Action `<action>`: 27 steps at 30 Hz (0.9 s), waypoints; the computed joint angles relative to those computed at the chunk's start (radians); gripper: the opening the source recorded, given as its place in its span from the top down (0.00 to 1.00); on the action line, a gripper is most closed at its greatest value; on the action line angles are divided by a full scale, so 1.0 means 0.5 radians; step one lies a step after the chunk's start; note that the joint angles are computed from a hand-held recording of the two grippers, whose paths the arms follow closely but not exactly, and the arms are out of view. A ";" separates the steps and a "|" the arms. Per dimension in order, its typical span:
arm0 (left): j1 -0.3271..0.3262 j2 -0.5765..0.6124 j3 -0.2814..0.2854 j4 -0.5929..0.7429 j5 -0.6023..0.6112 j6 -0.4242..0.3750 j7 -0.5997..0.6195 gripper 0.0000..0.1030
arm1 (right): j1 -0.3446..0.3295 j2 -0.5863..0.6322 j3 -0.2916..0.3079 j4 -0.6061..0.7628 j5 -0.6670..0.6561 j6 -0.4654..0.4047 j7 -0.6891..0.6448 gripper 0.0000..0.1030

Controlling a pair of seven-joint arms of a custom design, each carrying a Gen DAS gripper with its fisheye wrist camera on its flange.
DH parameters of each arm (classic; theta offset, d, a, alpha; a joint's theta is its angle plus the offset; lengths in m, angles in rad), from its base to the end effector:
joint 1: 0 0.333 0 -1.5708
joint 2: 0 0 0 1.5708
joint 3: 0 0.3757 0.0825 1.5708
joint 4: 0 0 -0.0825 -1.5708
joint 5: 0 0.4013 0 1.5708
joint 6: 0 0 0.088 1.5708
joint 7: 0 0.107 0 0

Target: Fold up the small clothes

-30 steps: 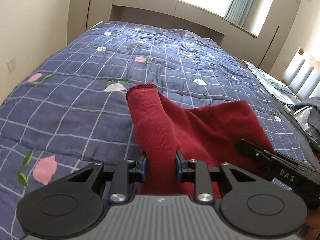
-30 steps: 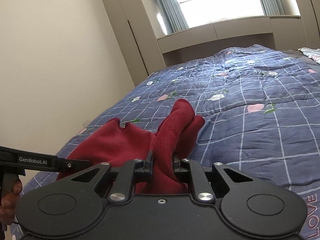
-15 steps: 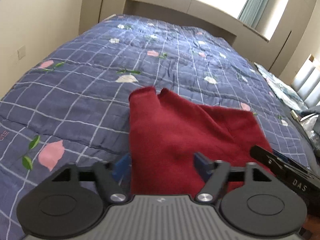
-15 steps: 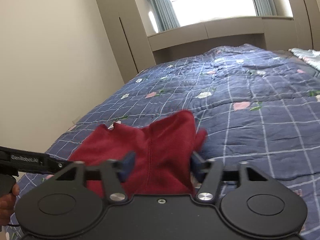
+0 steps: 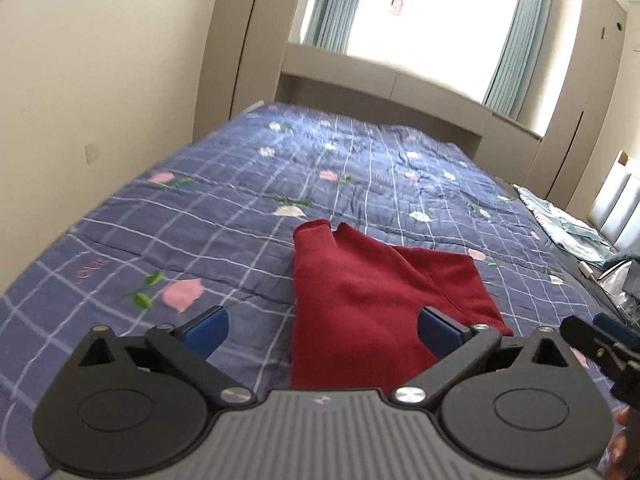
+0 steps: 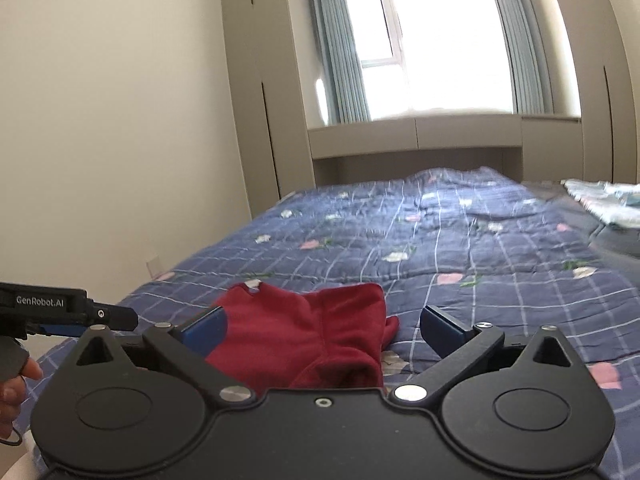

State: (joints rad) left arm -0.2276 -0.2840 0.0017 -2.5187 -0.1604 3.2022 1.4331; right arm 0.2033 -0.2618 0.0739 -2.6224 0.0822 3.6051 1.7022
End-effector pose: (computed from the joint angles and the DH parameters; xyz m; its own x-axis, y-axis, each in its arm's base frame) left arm 0.4694 -0.0923 0.5453 -0.0443 -0.9706 0.2367 -0.5927 -0.1652 -0.7883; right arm 0.4377 0.1167 0.5389 0.1704 -0.9719 -0.1623 -0.3474 0.0949 -0.9329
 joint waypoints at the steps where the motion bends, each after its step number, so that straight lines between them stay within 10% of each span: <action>1: 0.058 -0.051 -0.058 -0.054 0.021 0.026 -0.015 0.00 | -0.024 -0.048 0.051 -0.037 0.051 0.008 -0.031 0.01; 8: 0.330 -0.402 -0.327 -0.405 0.173 0.159 -0.124 0.00 | -0.193 -0.444 0.416 -0.343 0.401 0.013 -0.145 0.01; 18: 0.353 -0.650 -0.356 -0.693 0.271 0.196 -0.185 0.00 | -0.434 -0.863 0.827 -0.609 0.524 -0.123 0.067 0.01; 27: 0.368 -0.691 -0.357 -0.747 0.308 0.187 -0.210 0.00 | -0.518 -0.910 0.883 -0.635 0.327 -0.172 0.245 0.01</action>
State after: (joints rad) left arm -0.0438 -0.6294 -0.1770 -2.8925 -0.0065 3.2957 1.3283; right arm -0.0556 -0.7169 0.5156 -2.9400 0.2457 3.5189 1.8246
